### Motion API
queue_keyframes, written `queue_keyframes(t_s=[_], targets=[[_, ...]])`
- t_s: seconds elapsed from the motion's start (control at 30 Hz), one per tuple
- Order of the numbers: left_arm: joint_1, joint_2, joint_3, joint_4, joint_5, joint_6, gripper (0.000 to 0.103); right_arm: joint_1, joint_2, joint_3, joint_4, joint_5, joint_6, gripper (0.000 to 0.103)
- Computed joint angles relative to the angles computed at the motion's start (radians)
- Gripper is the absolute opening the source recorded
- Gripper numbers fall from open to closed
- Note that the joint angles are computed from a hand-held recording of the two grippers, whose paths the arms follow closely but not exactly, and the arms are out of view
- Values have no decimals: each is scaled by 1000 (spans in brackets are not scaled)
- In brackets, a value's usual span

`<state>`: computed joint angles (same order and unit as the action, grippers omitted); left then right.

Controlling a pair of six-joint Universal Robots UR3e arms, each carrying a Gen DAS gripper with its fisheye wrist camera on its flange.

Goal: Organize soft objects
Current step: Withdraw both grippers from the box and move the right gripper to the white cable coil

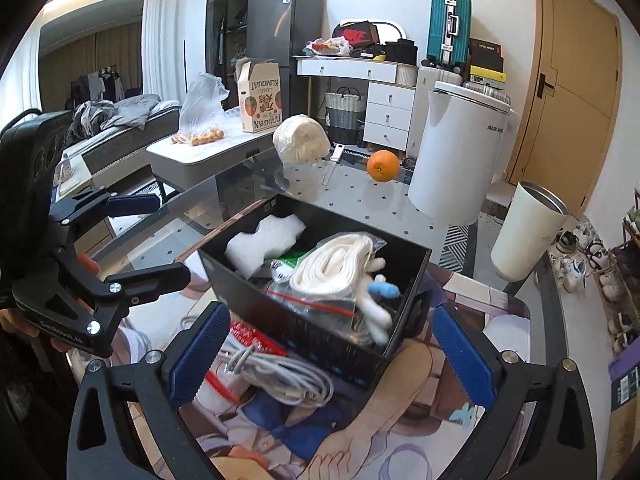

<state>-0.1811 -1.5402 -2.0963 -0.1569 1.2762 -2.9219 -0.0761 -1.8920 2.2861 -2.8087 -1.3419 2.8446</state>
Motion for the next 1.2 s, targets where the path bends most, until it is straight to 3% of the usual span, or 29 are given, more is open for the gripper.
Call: queue_keyframes(t_s=[0.13,0.5,0.7,1.2], targets=[[-29,5,-20,8,32,1,103,-4,-39,40,6,3,6,103],[-21,66,-169,35,11,-36,103,-48,-169,172,49,23,21,102],[-86,22,-160,61,64,-38,103,-82,-224,223,88,44,15,102],[-66,40,-167,26,109,-10,103,59,41,124,-27,-10,57,102]])
